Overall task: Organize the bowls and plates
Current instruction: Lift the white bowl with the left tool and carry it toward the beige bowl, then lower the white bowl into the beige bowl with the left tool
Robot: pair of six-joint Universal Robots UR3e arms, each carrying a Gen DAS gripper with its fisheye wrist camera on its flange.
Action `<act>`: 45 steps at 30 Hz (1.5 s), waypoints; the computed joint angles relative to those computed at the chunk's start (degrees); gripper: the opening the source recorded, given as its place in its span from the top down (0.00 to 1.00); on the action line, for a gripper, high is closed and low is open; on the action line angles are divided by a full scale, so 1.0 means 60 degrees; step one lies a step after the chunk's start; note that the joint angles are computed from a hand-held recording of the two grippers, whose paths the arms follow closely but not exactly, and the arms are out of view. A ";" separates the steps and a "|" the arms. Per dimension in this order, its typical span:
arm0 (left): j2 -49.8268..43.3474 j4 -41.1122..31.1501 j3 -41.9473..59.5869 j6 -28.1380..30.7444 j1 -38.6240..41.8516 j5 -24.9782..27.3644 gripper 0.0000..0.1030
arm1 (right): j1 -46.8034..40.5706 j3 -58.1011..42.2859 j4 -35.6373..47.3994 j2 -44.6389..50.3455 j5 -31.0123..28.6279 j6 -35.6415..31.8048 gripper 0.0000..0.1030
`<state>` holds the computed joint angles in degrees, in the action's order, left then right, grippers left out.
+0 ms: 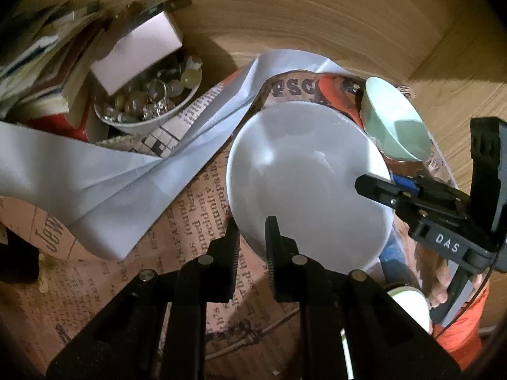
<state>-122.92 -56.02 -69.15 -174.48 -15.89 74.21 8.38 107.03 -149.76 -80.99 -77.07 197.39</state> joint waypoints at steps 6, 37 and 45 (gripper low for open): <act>-0.0460 0.0154 0.0522 -0.0187 -0.0277 0.0356 0.85 | -0.0019 -0.0192 0.0317 0.0096 0.0098 -0.0004 0.84; 0.5599 0.3390 -0.6000 -0.0371 0.0854 -0.0584 0.85 | 0.2853 -0.0909 0.0104 -0.1514 -0.2738 0.0811 0.83; 0.7960 0.3389 -0.7852 -0.0151 0.1822 -0.0943 0.85 | 0.3922 -0.1303 -0.0246 -0.1275 -0.3405 0.0919 0.82</act>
